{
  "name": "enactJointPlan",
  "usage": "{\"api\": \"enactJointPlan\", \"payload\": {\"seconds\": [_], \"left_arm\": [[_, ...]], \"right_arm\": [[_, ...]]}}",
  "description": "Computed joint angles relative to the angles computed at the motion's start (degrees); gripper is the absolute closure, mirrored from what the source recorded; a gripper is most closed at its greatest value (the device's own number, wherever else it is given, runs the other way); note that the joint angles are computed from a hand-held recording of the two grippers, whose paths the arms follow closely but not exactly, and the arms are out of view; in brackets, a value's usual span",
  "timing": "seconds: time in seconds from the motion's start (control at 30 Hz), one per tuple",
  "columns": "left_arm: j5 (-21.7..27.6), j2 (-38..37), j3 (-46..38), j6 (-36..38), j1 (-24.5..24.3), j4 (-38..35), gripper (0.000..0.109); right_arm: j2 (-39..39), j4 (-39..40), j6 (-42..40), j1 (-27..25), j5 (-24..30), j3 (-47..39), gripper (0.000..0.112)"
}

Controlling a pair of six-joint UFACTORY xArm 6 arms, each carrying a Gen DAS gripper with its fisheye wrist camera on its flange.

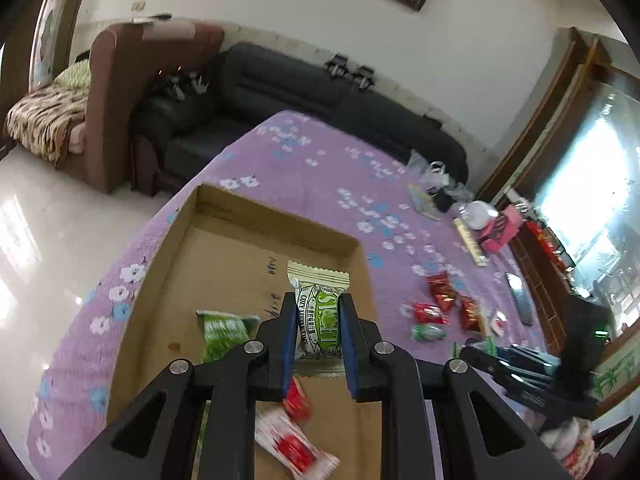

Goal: Organize snacks
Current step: 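Carry the green-white candy and clear zip bag over the cardboard tray and release both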

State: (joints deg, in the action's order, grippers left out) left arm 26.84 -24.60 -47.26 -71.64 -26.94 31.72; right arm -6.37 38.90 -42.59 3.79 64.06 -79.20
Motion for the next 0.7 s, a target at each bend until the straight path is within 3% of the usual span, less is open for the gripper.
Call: {"api": "enactJointPlan", "payload": {"seconds": [0.17,0.37,0.47,0.6,0.63,0.7], "left_arm": [[-0.1,5.5,-1.4,5.5,4.3,-7.6,0.088],[-0.8,7.8,-1.8,7.3,6.9,-10.4,0.088],[-1.7,8.2,-1.3,8.8,8.1,-12.7,0.087],[-4.2,7.7,0.4,10.5,9.4,-16.4,0.070],[-4.8,7.1,0.9,10.3,9.5,-16.6,0.070],[-4.8,6.3,1.2,9.5,9.3,-15.9,0.069]], "right_arm": [[3.8,-0.9,2.1,10.3,-0.3,-4.4,0.090],[8.9,-4.8,7.0,17.5,-4.2,-7.6,0.090],[10.7,-6.7,8.9,19.1,-5.7,-8.6,0.090],[11.4,-7.5,9.3,19.7,-7.1,-8.5,0.089],[11.0,-7.8,9.2,19.8,-8.3,-7.9,0.088],[10.2,-7.5,8.7,19.7,-9.3,-7.0,0.075]]}}
